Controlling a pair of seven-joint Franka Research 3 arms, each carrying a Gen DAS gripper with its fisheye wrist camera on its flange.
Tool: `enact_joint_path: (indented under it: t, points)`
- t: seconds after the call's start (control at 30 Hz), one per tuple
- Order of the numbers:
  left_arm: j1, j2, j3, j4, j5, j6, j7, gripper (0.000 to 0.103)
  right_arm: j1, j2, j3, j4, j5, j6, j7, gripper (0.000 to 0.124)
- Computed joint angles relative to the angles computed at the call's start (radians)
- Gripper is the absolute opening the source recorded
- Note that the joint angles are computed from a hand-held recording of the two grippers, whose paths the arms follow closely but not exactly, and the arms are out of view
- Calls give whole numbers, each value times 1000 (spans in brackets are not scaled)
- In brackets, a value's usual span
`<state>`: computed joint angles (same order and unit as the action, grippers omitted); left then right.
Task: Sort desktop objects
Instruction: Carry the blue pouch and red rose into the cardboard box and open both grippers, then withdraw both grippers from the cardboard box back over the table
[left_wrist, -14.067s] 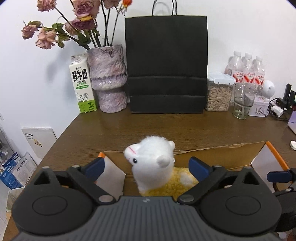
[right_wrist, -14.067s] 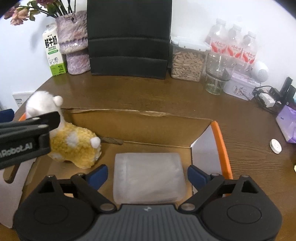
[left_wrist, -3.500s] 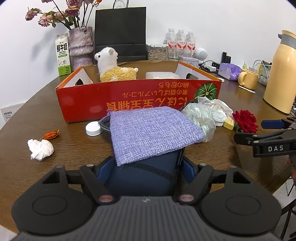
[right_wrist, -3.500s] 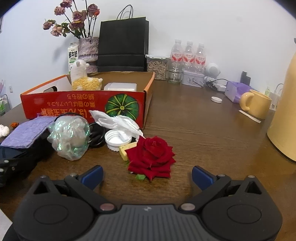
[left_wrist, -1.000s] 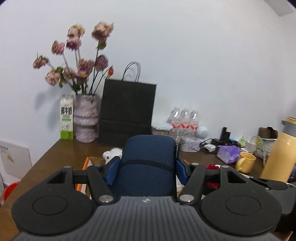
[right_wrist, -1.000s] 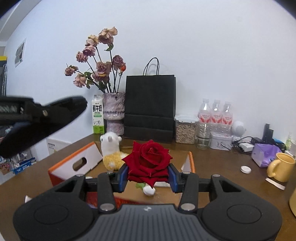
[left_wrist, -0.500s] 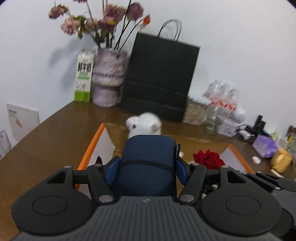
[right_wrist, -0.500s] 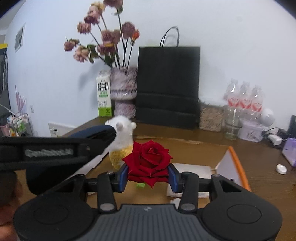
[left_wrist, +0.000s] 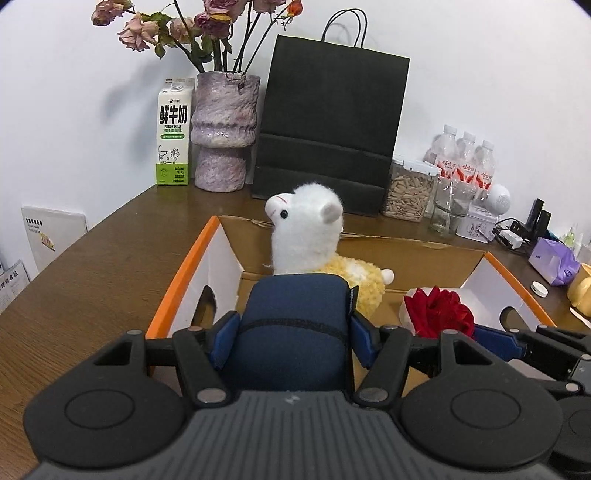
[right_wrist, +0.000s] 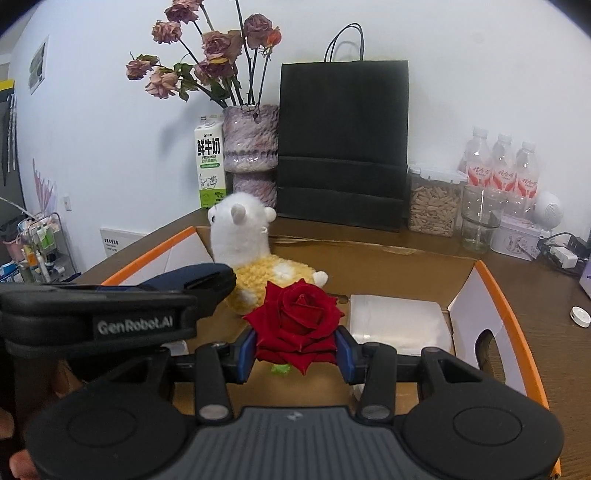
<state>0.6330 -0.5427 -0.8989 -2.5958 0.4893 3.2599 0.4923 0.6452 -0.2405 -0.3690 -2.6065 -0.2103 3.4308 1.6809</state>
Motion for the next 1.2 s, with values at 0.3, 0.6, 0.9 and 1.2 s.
enact_joint_path:
  t: [0.3, 0.6, 0.9, 1.2]
  points:
    - [130, -249, -134, -41, -45, 72, -62, 103, -155, -24, 165, -40, 96, 72, -56, 100]
    - [146, -312, -157, -48, -89, 65, -77, 103, -240, -49, 261, -66, 153, 108, -102, 103]
    - [150, -325, -157, -54, -84, 68, -92, 103, -264, -48, 297, -67, 208, 107, -135, 103]
    - [175, -366, -179, -53, -96, 103, -91, 103, -266, -51, 305, -71, 227, 121, -146, 103]
